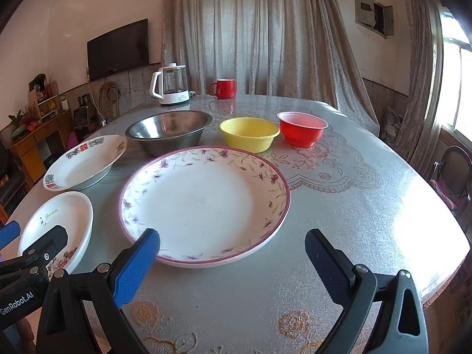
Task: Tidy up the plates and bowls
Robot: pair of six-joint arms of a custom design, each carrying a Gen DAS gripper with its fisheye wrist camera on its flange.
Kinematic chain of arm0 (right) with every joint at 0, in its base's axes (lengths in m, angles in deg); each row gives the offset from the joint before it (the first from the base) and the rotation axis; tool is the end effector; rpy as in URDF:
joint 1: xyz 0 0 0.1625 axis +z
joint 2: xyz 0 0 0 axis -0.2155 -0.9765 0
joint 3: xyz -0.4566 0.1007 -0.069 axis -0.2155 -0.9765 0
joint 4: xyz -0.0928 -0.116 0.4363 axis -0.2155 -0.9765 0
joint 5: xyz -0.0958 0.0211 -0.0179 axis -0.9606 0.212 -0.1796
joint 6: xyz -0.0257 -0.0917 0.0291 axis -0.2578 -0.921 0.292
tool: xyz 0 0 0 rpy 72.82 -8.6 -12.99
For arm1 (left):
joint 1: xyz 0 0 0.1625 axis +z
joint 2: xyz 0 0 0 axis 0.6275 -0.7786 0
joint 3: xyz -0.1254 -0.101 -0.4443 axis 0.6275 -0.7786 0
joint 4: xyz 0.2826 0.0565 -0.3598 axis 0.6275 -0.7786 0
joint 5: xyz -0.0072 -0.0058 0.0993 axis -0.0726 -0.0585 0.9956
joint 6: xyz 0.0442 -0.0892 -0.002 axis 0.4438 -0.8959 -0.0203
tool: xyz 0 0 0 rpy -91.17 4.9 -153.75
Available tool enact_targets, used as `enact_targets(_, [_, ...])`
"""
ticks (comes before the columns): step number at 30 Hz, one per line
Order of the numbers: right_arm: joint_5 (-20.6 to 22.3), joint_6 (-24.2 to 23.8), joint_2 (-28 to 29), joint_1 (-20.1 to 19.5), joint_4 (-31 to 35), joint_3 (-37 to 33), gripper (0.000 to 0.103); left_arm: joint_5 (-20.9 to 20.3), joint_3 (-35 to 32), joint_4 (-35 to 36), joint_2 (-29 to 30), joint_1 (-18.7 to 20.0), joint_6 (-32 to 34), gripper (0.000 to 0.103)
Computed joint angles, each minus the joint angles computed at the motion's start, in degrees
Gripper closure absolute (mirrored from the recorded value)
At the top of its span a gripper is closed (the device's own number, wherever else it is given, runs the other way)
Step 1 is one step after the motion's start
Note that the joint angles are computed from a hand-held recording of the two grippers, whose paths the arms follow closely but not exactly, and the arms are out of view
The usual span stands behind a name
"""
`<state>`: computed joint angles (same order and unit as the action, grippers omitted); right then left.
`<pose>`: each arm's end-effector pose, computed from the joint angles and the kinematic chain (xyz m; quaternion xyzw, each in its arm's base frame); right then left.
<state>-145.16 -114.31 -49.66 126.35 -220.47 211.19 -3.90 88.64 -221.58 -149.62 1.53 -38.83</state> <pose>0.2914 -0.4792 0.0624 0.2435 -0.8377 0.3833 0.3035 -0.1403 -0.4198 0.2139 0.0353 0.7996 -0.4538 0.3917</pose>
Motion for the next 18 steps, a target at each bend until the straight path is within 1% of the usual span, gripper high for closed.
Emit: enact_targets(18, [1.2,1.1,-0.7,-1.4,1.2,0.4,0.002,-0.7,-1.1,-0.1,1.8,0.7,1.5,0.0])
